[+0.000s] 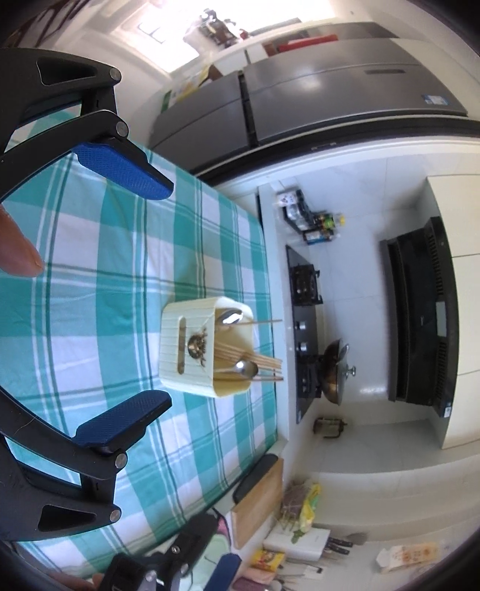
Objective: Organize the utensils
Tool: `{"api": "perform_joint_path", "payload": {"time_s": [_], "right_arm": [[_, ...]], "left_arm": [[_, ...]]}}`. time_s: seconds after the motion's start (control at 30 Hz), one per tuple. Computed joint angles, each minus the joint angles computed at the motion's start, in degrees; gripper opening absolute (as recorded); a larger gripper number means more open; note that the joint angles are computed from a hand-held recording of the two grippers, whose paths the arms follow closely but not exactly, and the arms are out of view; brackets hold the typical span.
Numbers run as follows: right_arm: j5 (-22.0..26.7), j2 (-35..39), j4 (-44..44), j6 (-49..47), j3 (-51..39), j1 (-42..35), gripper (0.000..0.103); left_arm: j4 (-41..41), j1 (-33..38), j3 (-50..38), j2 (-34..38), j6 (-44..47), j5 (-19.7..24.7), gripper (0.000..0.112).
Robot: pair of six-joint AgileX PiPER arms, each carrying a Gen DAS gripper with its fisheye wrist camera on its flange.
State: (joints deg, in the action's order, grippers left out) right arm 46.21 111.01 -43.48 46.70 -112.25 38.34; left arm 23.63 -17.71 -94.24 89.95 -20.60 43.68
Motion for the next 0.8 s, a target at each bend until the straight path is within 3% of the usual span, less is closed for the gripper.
{"api": "perform_joint_path", "payload": {"time_s": [0.3,0.57,0.8], "right_arm": [[1.41,-2.53,-3.15,1.48,2.61,3.54,0.087],[2.04,-3.67,-4.68,2.81,3.77,4.78,0.087],[1.56,-4.56,-5.34,3.58,4.68,5.27,0.087]], "left_arm": [[-0.64,-0.39,1.17,-3.67,-1.22,-0.04,0.103],[6.10,-2.24,2.28,-5.07,-8.42,0.62,0.103],[4.05,-1.61,1.86,-5.33,-7.48,1.26,0.103]]}}
